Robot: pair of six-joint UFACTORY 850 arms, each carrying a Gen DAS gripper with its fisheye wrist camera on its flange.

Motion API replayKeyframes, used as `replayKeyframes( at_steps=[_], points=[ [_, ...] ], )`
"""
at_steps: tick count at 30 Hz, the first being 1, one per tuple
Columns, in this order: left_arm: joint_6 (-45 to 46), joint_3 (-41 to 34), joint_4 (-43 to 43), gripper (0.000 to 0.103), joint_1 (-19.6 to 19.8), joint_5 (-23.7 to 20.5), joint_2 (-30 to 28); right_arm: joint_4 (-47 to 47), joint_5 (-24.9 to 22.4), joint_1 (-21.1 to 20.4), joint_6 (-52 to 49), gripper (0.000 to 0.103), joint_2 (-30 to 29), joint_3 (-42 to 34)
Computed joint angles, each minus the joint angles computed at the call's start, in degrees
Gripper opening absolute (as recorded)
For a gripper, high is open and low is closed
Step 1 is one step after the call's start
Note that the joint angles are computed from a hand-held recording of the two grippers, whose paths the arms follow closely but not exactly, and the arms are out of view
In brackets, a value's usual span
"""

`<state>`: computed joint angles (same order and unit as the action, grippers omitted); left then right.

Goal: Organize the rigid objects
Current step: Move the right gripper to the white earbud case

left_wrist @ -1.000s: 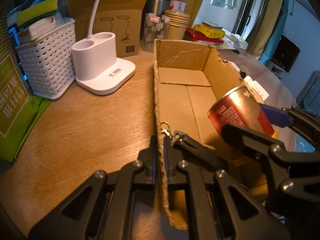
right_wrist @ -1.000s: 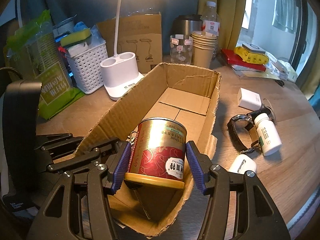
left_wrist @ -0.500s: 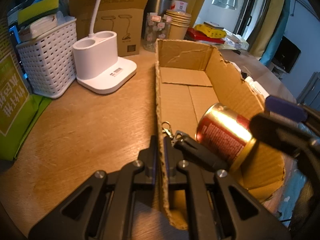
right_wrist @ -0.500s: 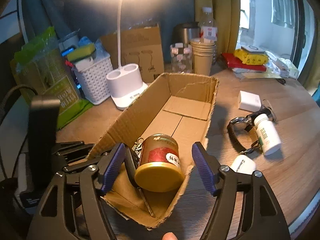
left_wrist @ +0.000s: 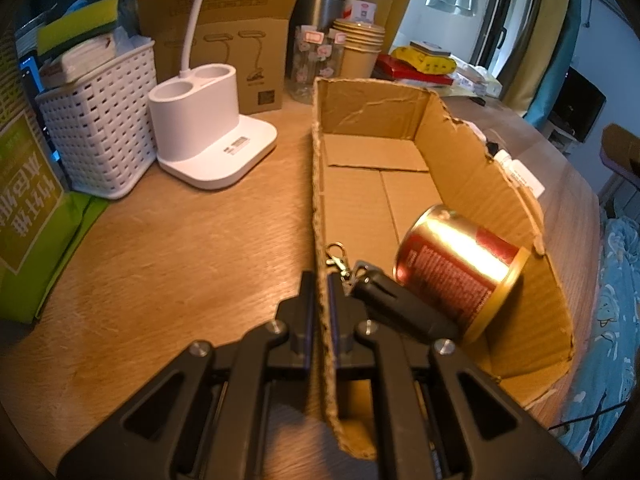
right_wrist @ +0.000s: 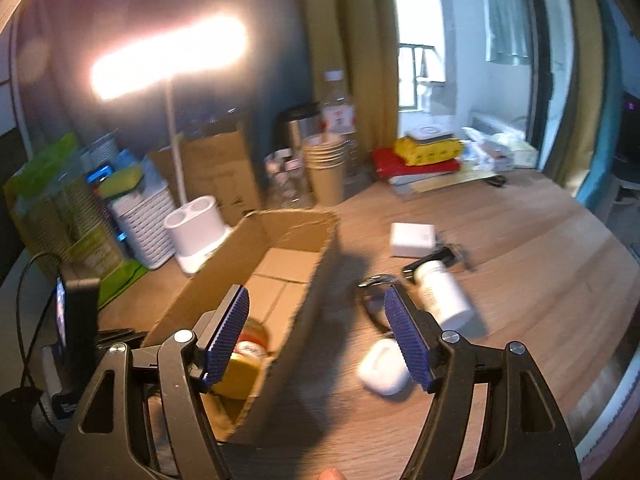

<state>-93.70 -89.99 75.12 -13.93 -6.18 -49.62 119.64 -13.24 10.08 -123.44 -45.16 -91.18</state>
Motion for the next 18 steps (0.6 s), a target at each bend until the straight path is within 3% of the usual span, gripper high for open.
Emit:
replayKeyframes(
  at_steps=[11,18],
  points=[
    [0.20,0.02,-0.06,0.007,-0.05,-0.54,-0.03,5.19,2.50,-2.38,-3.63,0.074,-1.03,-0.20],
    [0.66,-0.08,-0.53,0.007,-0.07,-0.79,-0.10,-8.97,4.36,-2.66,10.18,0.074,-4.32,-2.93]
  ],
)
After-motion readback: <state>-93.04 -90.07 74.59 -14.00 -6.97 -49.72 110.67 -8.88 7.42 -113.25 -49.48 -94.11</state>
